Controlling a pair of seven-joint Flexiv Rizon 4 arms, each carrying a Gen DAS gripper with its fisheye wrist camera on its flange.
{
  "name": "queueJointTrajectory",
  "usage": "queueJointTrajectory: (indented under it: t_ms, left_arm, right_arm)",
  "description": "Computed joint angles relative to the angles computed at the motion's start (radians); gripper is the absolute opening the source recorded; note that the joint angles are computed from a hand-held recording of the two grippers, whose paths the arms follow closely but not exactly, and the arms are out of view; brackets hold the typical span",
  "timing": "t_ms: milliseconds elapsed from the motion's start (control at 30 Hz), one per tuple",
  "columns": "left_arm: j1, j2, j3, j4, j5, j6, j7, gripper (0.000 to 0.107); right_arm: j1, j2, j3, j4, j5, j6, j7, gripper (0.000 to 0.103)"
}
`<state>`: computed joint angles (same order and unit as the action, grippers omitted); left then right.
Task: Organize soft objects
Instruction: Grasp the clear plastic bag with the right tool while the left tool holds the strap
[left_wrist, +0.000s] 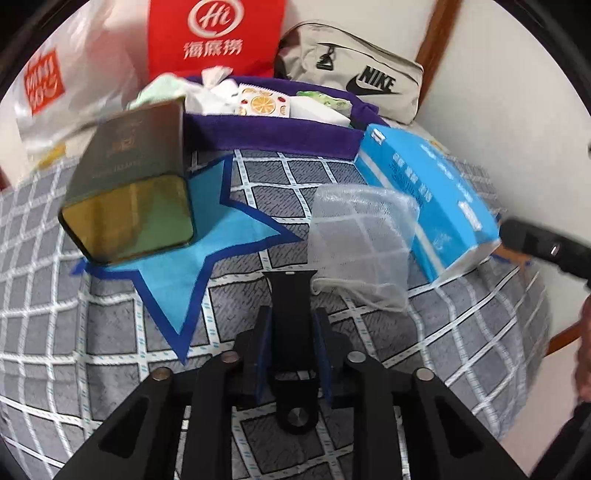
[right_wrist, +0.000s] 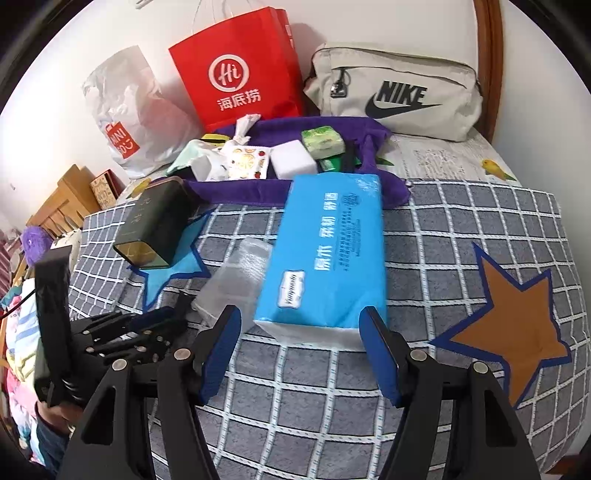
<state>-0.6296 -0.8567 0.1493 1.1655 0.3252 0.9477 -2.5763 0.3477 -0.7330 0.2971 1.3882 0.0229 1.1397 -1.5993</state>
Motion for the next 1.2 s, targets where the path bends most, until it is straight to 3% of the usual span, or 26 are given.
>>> queueJointTrajectory:
  t_ms: [200,433,633,1000,1133,1200]
  left_arm:
    - [-0.011,0.042,0.023,0.056,0.016,0.004,-0.048,0.02]
    - [-0.005,0.12,0.045,0.172,0.067,0.007,-0.146,0.02]
    - [0.016,0.161,0.033,0.231,0.107,0.009,-0.195,0.02]
    - [0.033,0.158,0.023,0.248,0.12,0.061,-0.217,0.02]
    - [0.034,0.16,0.026,0.258,0.116,0.082,-0.22,0.02]
    - [0.033,0.159,0.028,0.258,0.113,0.083,-0.221,0.02]
  right_arm:
    - [0.021,0.003,0.008,0.011,-0.025,0.024,-0.044,0.066]
    - [0.006,-0.026,0.102,-0.024,0.018,-0.023,-0.184,0.066]
    - [0.072,-0.063,0.069,-0.048,0.013,-0.025,-0.225,0.066]
    - [0.221,-0.117,-0.124,-0.028,-0.207,0.049,-0.059,0.053]
    - [0.196,-0.14,-0.083,-0.049,-0.226,0.043,-0.049,0.046]
    - [0.18,-0.15,-0.063,-0.072,-0.208,0.027,-0.04,0.037]
